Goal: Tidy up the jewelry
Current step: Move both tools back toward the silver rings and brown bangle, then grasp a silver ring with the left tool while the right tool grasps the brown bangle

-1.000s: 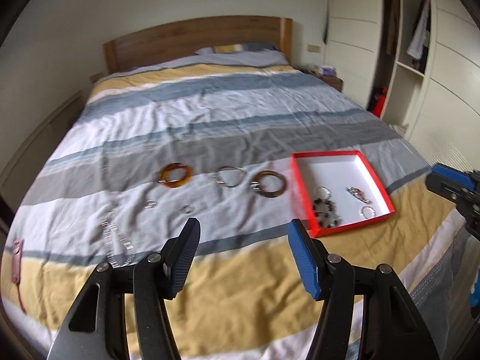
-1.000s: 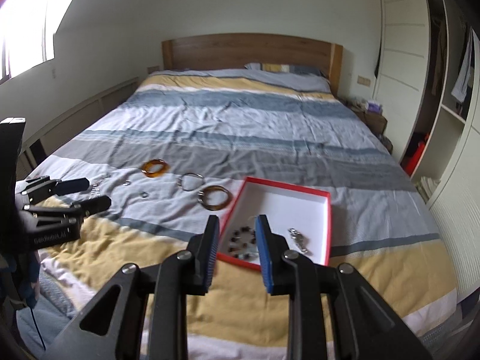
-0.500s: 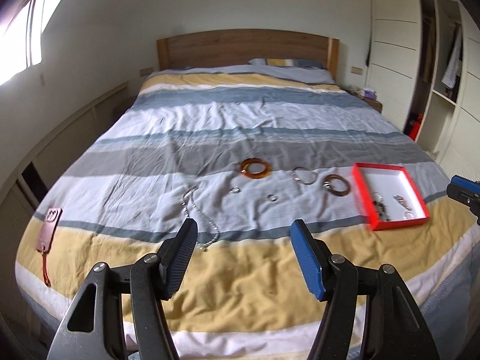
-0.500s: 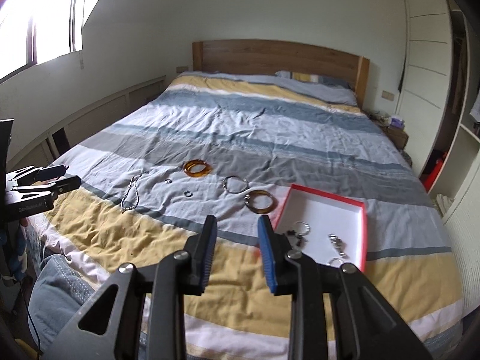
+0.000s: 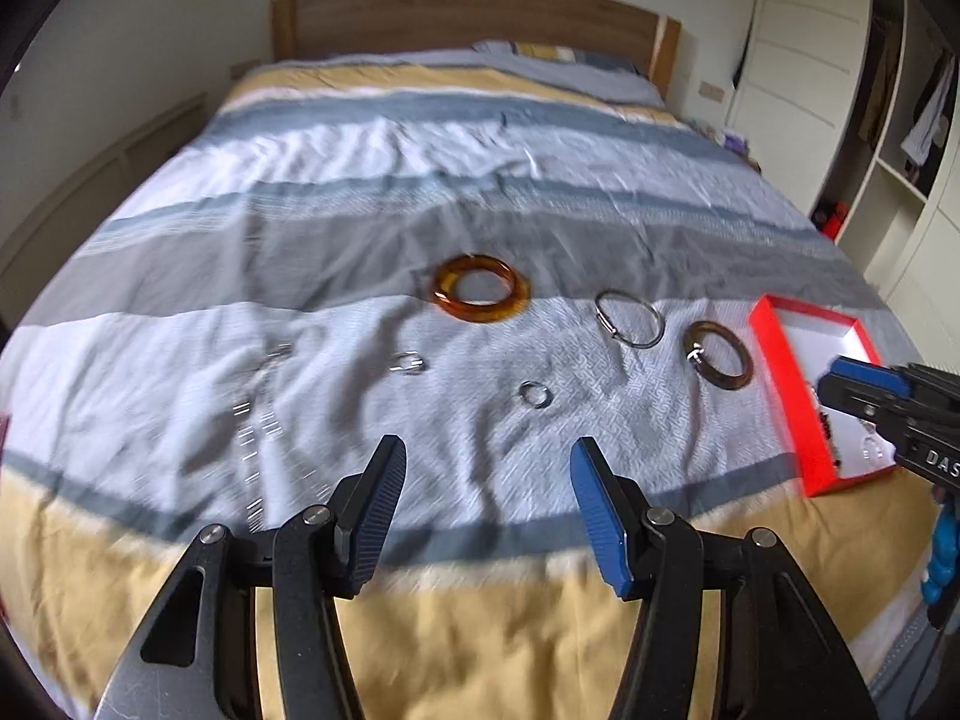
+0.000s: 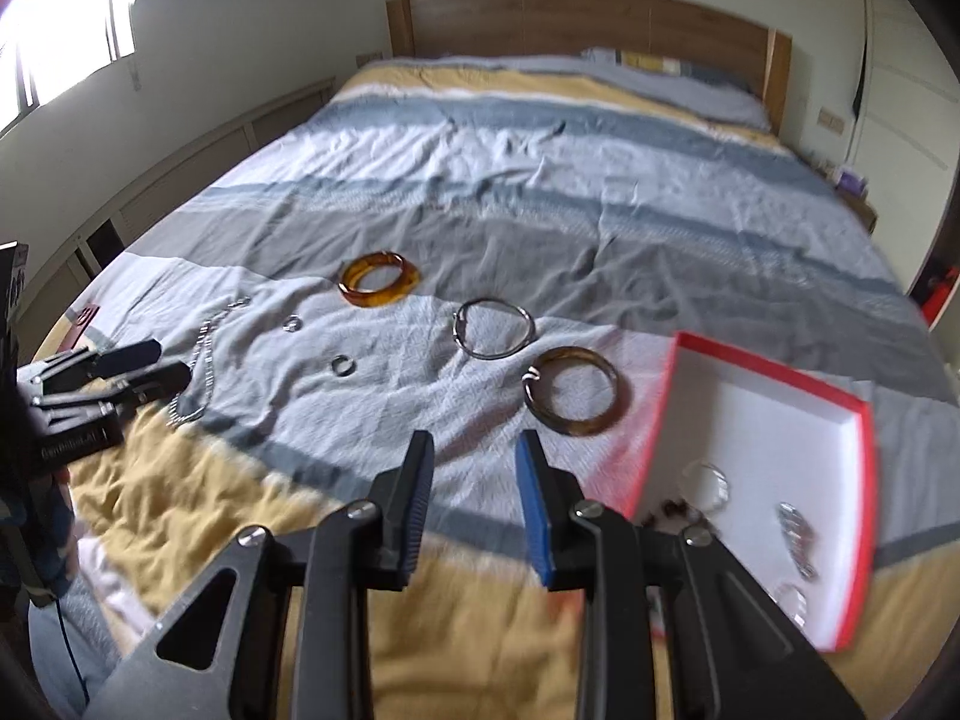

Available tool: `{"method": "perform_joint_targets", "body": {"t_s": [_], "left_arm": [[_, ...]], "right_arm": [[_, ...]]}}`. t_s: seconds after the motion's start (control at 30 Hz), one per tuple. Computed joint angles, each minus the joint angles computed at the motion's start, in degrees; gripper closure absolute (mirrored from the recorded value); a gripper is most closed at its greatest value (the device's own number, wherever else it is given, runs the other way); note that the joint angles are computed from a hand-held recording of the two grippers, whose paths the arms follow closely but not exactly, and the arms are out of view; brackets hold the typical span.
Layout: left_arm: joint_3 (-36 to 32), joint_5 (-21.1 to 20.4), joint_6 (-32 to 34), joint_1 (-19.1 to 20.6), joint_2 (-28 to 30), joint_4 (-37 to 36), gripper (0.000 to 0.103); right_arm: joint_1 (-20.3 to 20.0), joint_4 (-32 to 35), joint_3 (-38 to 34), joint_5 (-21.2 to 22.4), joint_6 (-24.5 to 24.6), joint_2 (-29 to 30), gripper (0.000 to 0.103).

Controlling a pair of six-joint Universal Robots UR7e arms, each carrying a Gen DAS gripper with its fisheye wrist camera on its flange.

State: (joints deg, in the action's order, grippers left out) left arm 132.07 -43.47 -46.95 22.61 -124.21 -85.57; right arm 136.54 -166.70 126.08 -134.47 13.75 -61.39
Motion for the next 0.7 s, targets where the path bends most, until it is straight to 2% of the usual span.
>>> {"method": "perform_joint_targets", "body": {"t_s": [0.13, 0.27, 0.5, 0.7], "left_arm": [[3.02, -2.71, 13.96, 9.63, 7.77, -19.52, 0.055], [3.95, -4.47, 21.73, 15.68, 14.22, -30.65, 0.059], [4.65, -5.04, 27.72, 20.03, 19.22, -38.28, 0.062], [5.96, -3.94, 29.23, 19.61, 19.48, -39.84, 0.072]], "right_arm": [[-5.74, -4.07, -1.47, 2.85, -3.57, 4.23, 0.076], [-9.51, -5.57, -3.19, 4.81, -5.06, 7.22, 0.076], [-13.61, -6.04, -5.47, 6.79, -5.07, 10.17, 0.076], [-15.41, -5.53, -5.99, 6.11, -4.1, 11.21, 0.076]]}}
